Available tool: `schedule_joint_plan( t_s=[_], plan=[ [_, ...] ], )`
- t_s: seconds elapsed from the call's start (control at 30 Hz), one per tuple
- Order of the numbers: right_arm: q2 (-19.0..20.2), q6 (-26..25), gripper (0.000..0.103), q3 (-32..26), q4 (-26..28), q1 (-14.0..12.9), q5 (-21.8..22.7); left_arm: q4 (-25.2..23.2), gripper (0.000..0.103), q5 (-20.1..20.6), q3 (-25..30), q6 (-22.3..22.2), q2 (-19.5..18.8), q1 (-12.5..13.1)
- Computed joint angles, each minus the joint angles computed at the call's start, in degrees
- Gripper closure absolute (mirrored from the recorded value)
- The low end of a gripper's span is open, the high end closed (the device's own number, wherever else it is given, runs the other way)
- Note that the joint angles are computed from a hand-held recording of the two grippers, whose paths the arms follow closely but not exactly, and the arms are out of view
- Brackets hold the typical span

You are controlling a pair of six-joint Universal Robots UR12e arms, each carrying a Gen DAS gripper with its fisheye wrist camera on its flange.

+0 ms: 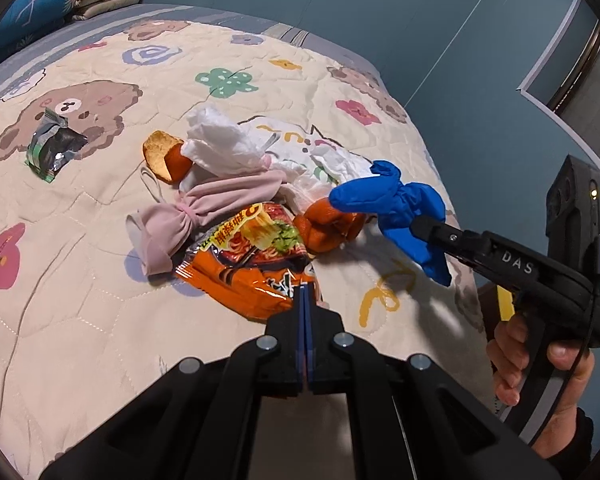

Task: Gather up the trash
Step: 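Close the left gripper on the orange snack wrapper while the right gripper lifts the blue glove, then carry the orange wrapper and blue glove in both grippers over the yellow-rimmed bin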

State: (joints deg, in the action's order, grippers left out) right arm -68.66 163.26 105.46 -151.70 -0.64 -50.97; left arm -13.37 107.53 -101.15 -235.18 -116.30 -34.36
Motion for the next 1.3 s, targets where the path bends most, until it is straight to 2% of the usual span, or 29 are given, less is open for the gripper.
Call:
schedule_joint_plan(
  t_s=[0.4, 0.53, 0.57, 0.6, 0.67, 0.77, 1.0, 1.07, 1.1, 1.17, 1.2, 1.3],
  plan=[
    [-1.7, 0.7, 0.090, 2.2, -2.9, -1.8, 3.9, 1.0, 0.103, 4.6, -1.9, 2.0, 3.0, -2.0],
    [-1.8, 1.1, 0.090, 2.5, -2.8, -2.3, 4.9, 0.9, 0.102, 2.7, -2.5, 2.1, 3.7, -1.8],
    [-1.9, 1.3, 0.090, 2.5, -2.9, -2.4, 5.1, 0.6, 0.097, 2.4, -2.3, 2.2, 3.7, -1.7],
    [-1.9, 1.5, 0.090, 2.6, -3.1, -2.4, 5.3, -0.1, 0.083, 2.3, -2.1, 2.1, 3.8, -1.7],
    [-1.9, 1.9, 0.090, 2.7, -3.8, -2.7, 5.5, -1.3, 0.061, 2.5, -1.3, 1.7, 3.5, -1.6],
    [-1.8, 3.1, 0.089, 2.7, -4.7, -3.3, 6.4, -3.5, 0.055, 1.5, 0.3, 1.8, 2.7, -1.1],
    [-1.9, 4.2, 0.089, 2.8, -6.2, -4.0, 8.0, -18.0, 0.034, 3.1, 6.5, 1.1, -1.0, -0.8],
    [-2.0, 3.5, 0.090, 2.8, -5.9, -3.9, 8.1, -19.6, 0.037, 2.5, 7.1, 0.5, -1.9, -0.6],
    [-2.0, 3.3, 0.090, 2.8, -5.9, -3.8, 8.0, -18.9, 0.053, 1.9, 6.9, -0.1, -2.1, -0.4],
    [-2.1, 2.6, 0.089, 2.8, -5.9, -3.7, 8.0, -18.1, 0.059, 2.1, 6.8, -0.3, -2.4, -0.5],
    [-2.2, 2.4, 0.090, 3.0, -5.9, -3.7, 8.0, -17.9, 0.078, 2.7, 6.8, -0.1, -2.4, -0.6],
    [-2.1, 2.1, 0.090, 2.8, -5.4, -3.7, 8.5, -16.2, 0.079, 2.7, 6.3, 0.3, -2.2, -0.7]
  ],
)
